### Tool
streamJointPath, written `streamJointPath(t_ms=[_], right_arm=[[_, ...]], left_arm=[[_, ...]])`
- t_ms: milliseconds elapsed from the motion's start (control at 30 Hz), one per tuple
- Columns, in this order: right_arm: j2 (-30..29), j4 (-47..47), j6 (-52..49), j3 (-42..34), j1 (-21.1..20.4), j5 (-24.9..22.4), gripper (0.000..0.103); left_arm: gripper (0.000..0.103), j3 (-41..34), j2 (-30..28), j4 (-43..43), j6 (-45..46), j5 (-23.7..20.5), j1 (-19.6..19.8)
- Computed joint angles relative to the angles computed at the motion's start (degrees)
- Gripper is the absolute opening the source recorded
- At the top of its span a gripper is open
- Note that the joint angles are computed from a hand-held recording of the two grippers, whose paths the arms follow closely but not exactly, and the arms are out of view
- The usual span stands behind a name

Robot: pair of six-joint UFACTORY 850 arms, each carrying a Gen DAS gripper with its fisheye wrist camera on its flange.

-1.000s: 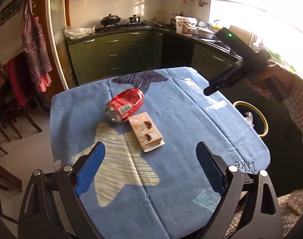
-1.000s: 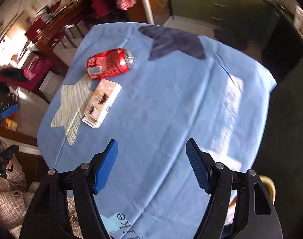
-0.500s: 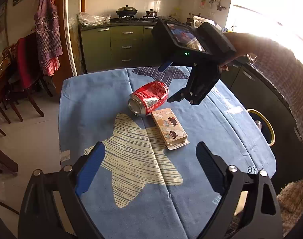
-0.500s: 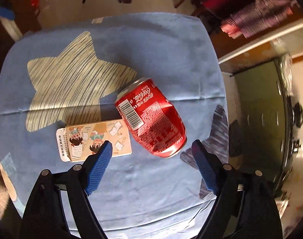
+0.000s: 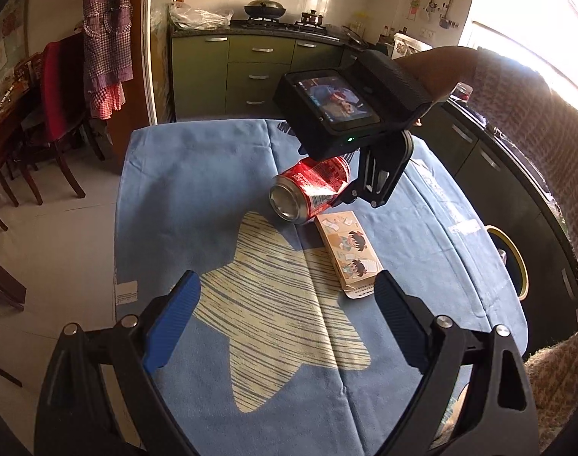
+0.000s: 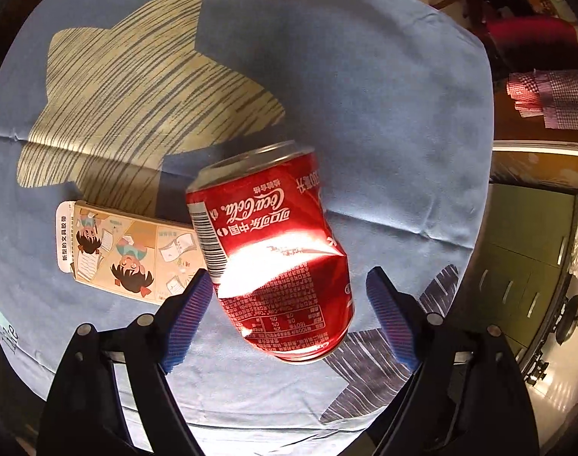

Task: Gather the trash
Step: 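Grasp the red Coca-Cola can with the right gripper, then carry the can over the bin and release it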

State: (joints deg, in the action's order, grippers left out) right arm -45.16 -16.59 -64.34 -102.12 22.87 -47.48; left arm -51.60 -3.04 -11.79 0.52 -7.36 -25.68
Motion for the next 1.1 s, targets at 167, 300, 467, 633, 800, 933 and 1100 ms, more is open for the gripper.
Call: streamJointPath(t_ms=[167,300,467,633,800,933,1100], right_arm=[[-3.64,1.36,0.76,-4.27,-0.8,-3.38,0.077],[-7.48,7.8,5.3,-11.16,-3.03,-7.87,0.076],[-9.04,12.64,8.43,-13.93,-7.05,-11.76,0.076],[-7.73,14.71,12.39,-12.17,-11.76,-12.7,0.076],[-1.52,17.77,12.37,-3.08,-16.31,-8.81,0.076],[4.32,21.86,10.82,3.79,-20.44,-5.52,0.076],[16.22,22.63,12.0,18.61,-26.22,0.43,0.076]], left_arm=[[0.088,-0.4,-0.5,-5.92,6.24,-0.3,0.65],[0.088,-0.4,-0.48,-5.6,6.24,-0.64,0.83],[0.088,-0.29,-0.52,-5.74,6.53,-1.11,0.65],[0.088,-0.24,-0.14,-0.19,1.67,-1.69,-0.56],[0.088,0.13,0.71,4.02,-1.78,-1.38,-2.53],[0.088,-0.25,0.76,11.96,-9.07,-2.09,-4.61],[0.088,-0.76,0.7,17.83,-13.87,-2.82,-7.54]])
